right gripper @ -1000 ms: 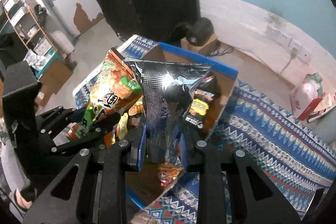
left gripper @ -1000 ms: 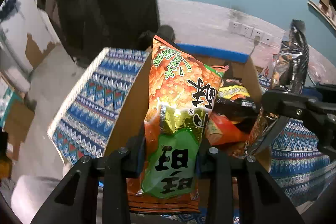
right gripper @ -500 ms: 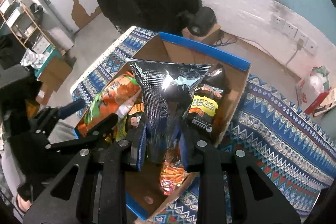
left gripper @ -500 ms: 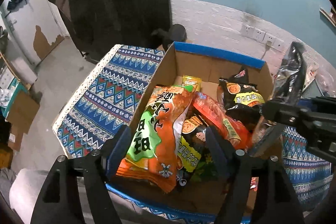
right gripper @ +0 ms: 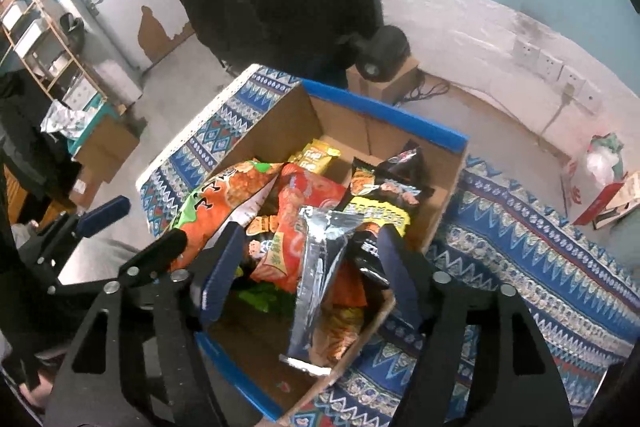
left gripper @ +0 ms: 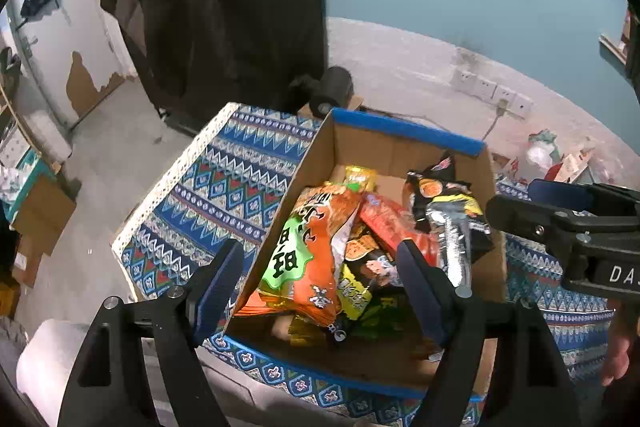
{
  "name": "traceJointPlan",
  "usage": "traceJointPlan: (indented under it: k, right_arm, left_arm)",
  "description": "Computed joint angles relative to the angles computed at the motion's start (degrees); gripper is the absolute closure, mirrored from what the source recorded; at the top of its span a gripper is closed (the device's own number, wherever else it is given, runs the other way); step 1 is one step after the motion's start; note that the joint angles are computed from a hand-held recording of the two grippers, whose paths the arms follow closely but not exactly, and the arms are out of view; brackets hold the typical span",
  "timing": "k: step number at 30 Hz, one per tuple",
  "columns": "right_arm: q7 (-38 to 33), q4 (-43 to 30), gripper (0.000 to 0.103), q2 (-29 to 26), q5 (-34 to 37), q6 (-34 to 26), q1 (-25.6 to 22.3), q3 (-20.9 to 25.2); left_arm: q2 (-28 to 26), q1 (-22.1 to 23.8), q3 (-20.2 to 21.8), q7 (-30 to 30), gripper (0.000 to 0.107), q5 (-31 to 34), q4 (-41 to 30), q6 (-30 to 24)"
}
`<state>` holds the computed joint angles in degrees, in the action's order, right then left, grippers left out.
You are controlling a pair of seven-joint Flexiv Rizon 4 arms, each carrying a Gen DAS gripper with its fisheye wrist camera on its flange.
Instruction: Organize snacks
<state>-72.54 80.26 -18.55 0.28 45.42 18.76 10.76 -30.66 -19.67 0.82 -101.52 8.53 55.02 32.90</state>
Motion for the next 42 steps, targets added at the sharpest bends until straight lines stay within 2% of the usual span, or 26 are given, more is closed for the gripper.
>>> traceJointPlan:
  k: [3, 5, 12, 15, 25, 29, 42]
  right_arm:
    - [1.2, 2.1, 0.024, 1.8, -1.8, 1.5, 0.4, -0.5]
    - [1.9, 3.5, 0.024, 3.1, -3.1, 2.7, 0.5, -0.8]
    - [5.1, 8.5, 0.023, 7.4, -6.8, 5.8, 0.0, -1.4]
    - [6.2, 10.4, 0.023, 8.9, -7.6, 6.8, -0.5, -1.4]
    - [8.5, 16.0, 0.023, 12.9, -10.1, 9.2, -1.9, -1.4]
    - [8.9, 17.0, 0.023, 13.6, -11.4, 9.1, -2.2, -1.5]
    - [8.6, 16.6, 0.023, 13.4, -10.8, 8.4, -2.3, -1.4]
  left_arm:
    - [0.8, -0.3, -0.1, 0.4, 0.026, 0.3, 0.1, 0.5]
    - [1.2, -0.7, 0.0, 0.4, 0.020, 0.8, 0.0, 0.6]
    - [3.2, -1.2, 0.1, 0.3, 0.018, 2.4, 1.1, 2.9]
    - [3.6, -1.3, 0.0, 0.0, 0.013, 2.7, 1.1, 3.2]
    - [4.3, -1.7, -0.6, 1.3, 0.012, 2.6, 1.1, 3.0]
    - [4.5, -2.1, -0.6, 1.3, 0.006, 3.1, 1.3, 3.7]
    - [4.2, -2.7, -0.4, 1.4, 0.006, 4.2, 0.4, 2.6]
